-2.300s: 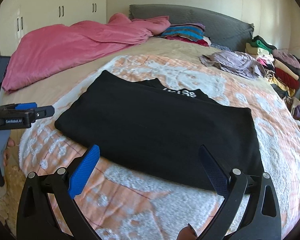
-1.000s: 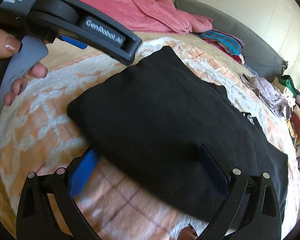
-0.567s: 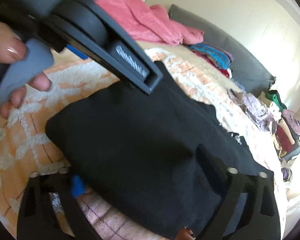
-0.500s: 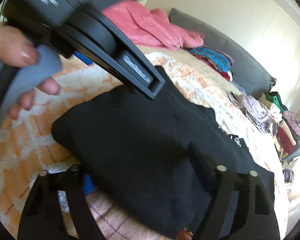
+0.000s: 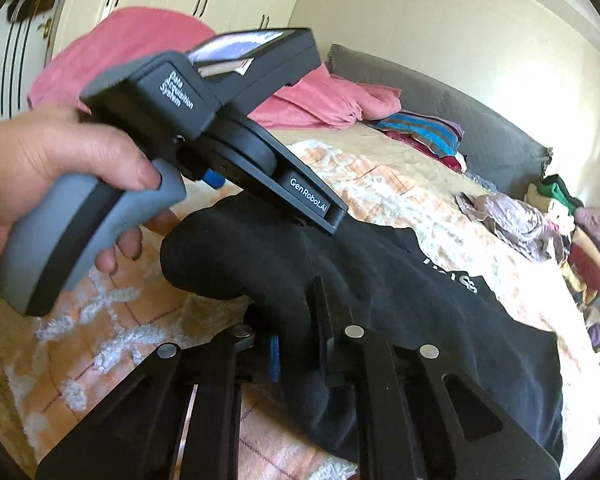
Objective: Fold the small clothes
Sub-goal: 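Close the left gripper on the sweatshirt edge and lift it, then fold the held edge over the sweatshirt body with the left gripper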
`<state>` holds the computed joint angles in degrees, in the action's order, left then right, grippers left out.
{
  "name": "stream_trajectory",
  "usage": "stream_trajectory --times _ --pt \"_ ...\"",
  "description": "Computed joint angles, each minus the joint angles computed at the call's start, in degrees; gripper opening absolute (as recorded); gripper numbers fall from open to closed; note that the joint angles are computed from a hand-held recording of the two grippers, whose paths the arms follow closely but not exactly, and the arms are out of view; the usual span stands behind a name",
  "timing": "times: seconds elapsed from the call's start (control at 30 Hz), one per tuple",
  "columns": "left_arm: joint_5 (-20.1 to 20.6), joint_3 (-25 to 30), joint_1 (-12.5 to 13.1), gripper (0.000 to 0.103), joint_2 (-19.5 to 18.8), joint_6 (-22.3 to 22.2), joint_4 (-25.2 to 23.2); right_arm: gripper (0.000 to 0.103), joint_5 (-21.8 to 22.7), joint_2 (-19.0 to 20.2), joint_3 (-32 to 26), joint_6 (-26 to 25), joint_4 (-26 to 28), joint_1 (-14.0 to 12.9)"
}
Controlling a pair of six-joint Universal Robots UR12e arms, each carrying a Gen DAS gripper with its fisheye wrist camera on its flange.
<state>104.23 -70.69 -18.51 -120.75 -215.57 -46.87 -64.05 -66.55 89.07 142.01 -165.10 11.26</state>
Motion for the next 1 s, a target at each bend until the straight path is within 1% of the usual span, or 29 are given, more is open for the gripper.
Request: stream_trajectory --times 0.2,0.33,0.47,0.5,0.53,0.57,0.6,0.63,0.67,0.73,0.83,1.0 --pt "-2.7 1.0 0.0 0.093 -0.6 -0.1 1.6 0.010 1.7 -0.7 1.0 2.7 -2.6 -1.1" --pt "-5.5 1.5 -0.1 0.093 -0.9 -0.9 3.6 0.009 2.6 -1.3 1.9 4.4 -4.4 -1.9" --pt "-9.1 2.2 -0.2 0.093 -1.5 -1.1 6.2 0.009 3.4 -2.2 3.1 5.7 -5.7 -2.7" --pt "-9.9 2.4 -0.2 0.090 -1.6 -1.2 6.7 0.009 3.6 -1.7 2.5 6.3 -5.9 -3.0" --pt "-10.6 2.7 -0.3 0.079 -1.8 -1.3 7.0 0.009 3.8 -1.8 2.6 6.7 -6.2 -3.2" --pt "-11.0 3.0 -0.4 0.073 -2.0 -1.4 7.0 0.009 3.9 -1.9 2.6 6.9 -6.3 -3.4" --pt "-11.5 3.4 -0.5 0.063 -2.2 -1.4 7.1 0.009 4.0 -2.0 2.8 7.4 -6.5 -3.6" --pt "-11.7 3.9 -0.6 0.058 -2.4 -1.4 6.9 0.009 4.2 -2.1 2.8 7.8 -6.6 -3.8" --pt "-11.5 4.4 -0.9 0.055 -2.6 -1.1 6.7 0.009 4.4 -2.2 2.9 8.2 -6.7 -4.0" --pt "-11.5 5.3 -1.2 0.045 -2.9 -0.6 6.5 0.008 4.7 -2.4 3.2 8.9 -7.4 -4.4" --pt "-11.1 6.7 -1.8 0.041 -3.4 0.1 6.3 0.008 5.4 -2.5 3.2 10.1 -8.1 -5.2" --pt "-9.2 10.1 -3.0 0.040 -4.6 1.6 4.7 0.008 6.2 -3.1 3.9 12.7 -9.9 -6.4"
